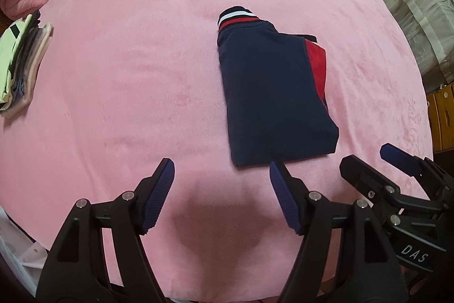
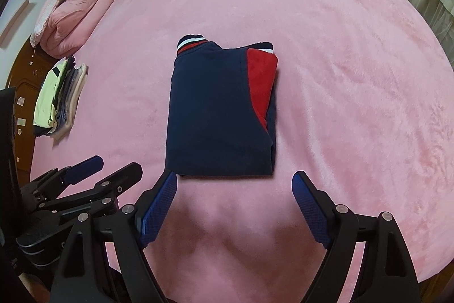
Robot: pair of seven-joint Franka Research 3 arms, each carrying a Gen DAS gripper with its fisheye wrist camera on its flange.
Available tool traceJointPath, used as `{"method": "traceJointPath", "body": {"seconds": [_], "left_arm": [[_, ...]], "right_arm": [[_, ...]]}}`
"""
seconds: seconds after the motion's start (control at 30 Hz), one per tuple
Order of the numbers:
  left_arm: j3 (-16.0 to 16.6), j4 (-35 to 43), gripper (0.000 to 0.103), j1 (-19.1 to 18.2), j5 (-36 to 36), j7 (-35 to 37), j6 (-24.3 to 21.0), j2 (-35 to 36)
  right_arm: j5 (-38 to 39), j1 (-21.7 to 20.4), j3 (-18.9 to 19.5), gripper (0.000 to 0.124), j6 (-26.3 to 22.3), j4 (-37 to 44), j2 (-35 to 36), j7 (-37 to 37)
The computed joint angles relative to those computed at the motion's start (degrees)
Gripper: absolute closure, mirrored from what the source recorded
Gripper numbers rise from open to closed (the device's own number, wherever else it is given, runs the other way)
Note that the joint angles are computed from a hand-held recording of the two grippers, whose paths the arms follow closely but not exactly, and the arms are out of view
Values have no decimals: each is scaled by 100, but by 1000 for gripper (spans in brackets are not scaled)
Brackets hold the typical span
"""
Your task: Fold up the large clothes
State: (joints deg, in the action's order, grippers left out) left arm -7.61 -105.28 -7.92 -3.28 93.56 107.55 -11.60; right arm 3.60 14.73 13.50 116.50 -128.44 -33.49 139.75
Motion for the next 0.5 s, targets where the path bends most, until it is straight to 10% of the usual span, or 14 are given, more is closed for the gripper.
{"method": "traceJointPath", "body": {"seconds": [0.5], "left_arm": [[-49,111,35,11,5,-142,-202,155]], "right_arm": [[165,-18,-161,38,-100,-183,-230,-240]]}}
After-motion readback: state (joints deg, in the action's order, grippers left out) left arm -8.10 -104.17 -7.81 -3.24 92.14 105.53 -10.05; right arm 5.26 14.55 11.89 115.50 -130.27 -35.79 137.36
